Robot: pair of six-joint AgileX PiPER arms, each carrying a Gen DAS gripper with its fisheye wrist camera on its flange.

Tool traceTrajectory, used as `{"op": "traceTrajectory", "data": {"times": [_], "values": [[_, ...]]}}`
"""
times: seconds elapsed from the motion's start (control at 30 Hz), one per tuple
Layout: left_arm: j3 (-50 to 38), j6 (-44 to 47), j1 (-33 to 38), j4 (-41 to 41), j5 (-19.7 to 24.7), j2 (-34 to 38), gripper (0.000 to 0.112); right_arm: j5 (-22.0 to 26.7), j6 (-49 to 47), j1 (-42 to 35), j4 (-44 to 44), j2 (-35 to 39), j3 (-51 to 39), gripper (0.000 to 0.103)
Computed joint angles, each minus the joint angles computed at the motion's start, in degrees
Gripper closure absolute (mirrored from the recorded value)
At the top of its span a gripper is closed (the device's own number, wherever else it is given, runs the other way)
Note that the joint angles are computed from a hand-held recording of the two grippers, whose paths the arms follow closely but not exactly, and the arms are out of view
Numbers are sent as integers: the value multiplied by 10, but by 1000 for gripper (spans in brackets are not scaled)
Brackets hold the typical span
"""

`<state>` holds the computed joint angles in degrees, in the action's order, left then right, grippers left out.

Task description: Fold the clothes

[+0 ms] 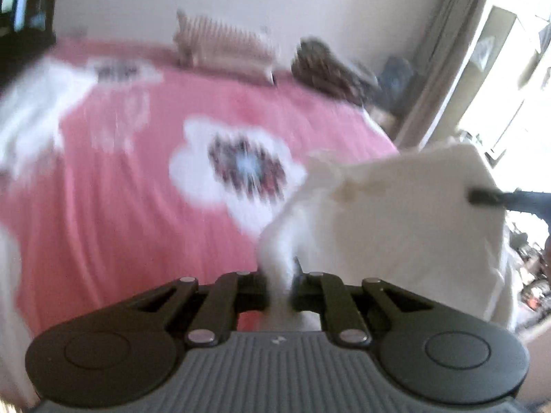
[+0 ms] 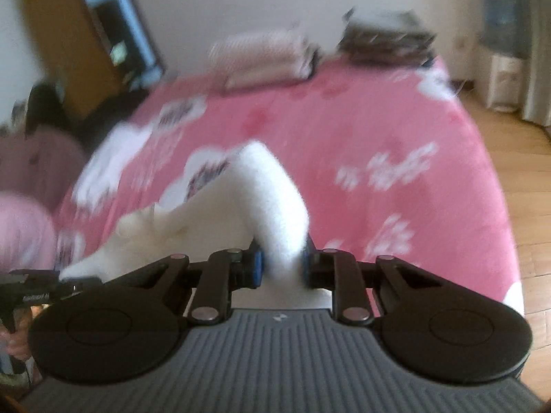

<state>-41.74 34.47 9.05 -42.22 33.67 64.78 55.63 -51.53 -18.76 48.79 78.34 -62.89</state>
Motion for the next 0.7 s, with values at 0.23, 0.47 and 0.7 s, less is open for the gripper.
{"op": "traceTrajectory", "data": {"times": [0.23, 0.47, 0.7], "values": [[-196, -80, -77, 89, -94, 194, 102, -85, 3, 4, 83, 104, -68, 85], [-453, -232, -118, 244, -109, 392, 102, -144, 49, 43, 96, 249, -239, 85], [-762, -371, -147, 358, 5, 625, 94, -190, 196, 78, 26, 423, -439, 84]]}}
